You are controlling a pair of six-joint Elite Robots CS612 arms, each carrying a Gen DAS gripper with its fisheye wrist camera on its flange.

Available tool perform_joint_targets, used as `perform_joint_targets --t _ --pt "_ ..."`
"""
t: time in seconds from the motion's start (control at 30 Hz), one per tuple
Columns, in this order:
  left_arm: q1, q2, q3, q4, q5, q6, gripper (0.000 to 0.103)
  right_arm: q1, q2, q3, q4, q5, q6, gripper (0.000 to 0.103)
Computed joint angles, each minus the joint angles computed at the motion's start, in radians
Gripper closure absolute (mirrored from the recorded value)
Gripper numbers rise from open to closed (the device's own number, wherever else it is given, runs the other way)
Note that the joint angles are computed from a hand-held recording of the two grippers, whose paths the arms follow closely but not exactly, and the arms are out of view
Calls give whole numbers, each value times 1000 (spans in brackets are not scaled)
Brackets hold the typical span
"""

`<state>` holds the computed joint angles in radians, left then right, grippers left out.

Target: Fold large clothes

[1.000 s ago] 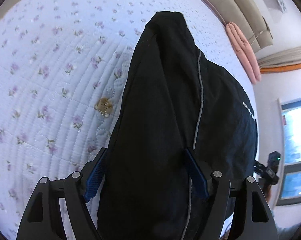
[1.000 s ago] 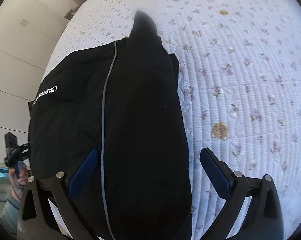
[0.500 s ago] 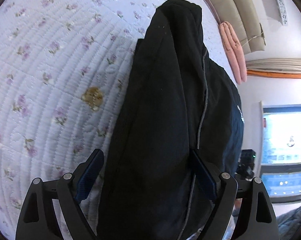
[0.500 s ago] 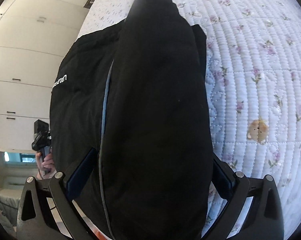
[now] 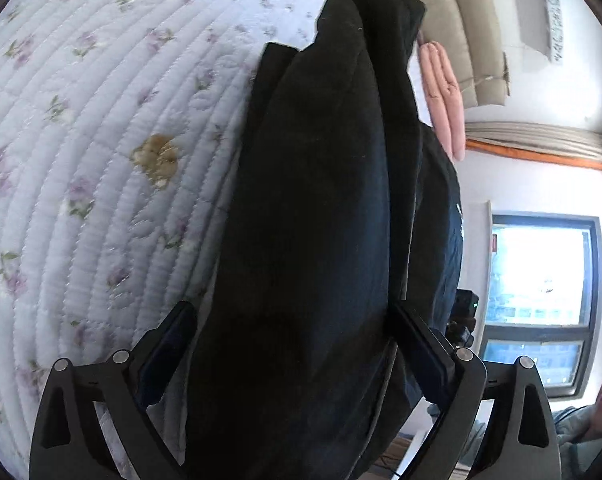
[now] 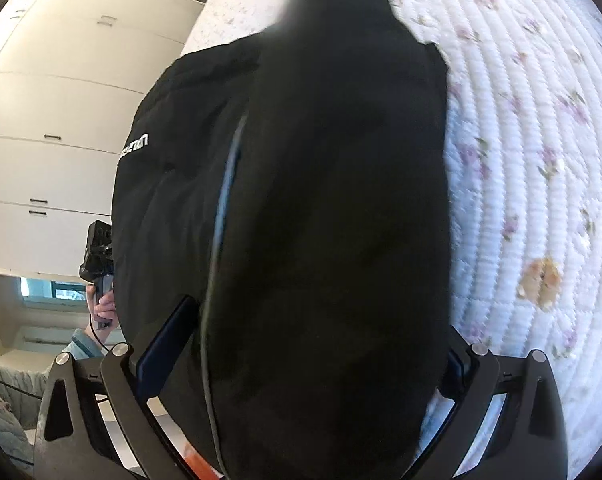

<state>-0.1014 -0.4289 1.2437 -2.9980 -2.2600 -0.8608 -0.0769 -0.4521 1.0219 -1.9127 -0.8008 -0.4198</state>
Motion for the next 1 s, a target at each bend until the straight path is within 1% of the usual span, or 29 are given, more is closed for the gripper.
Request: perform_joint_targets --t 0.03,0.07,0.1,0.13,0.17,0.2,0.23,0.27,0.33,0.37,0.47,0.57,0.67,0.8,0.87,0.9,0.93,1.0 --pt "-3 0 4 -24 11 -9 12 2 -4 14 -38 7 9 11" --pt "-6 1 6 -46 16 -9 44 3 -6 20 -54 20 13 16" --pt "-9 1 4 -50 15 2 46 5 -8 28 -79 21 29 19" --pt "-15 -13 14 -36 47 36 50 4 -11 35 -97 26 37 26" --pt "-19 -23 24 -33 64 58 57 5 -15 44 -114 27 44 29" --pt "-22 -30 32 -39 71 65 60 5 -25 64 -148 24 57 31" --pt "-23 -38 44 -66 72 59 65 5 -35 83 -178 25 65 41" --pt "-23 -44 53 -92 70 51 67 4 -46 101 -208 29 74 47" --pt "-27 -65 73 -126 73 64 69 4 -67 137 -271 27 99 54" --pt "-29 -75 83 -136 75 79 69 2 -80 161 -313 41 122 56" --pt "-35 -104 103 -181 64 113 69 -8 -111 222 -404 118 193 59" --pt "-43 -134 118 -213 37 152 69 -5 -157 285 -485 135 223 59" --pt "-47 -172 154 -243 16 185 69 11 -166 303 -555 127 237 59" --pt "-46 -228 228 -314 -9 190 69 24 -184 349 -669 115 286 59" --pt "-46 -261 268 -340 -19 200 69 26 -184 363 -730 120 321 59" --pt "-48 -274 277 -345 -20 201 69 26 -181 365 -744 118 325 59" --pt "-54 -296 306 -366 -20 200 69 27 -206 398 -770 110 332 59" --pt "-50 -322 342 -378 -30 209 69 30 -240 443 -796 96 334 59"
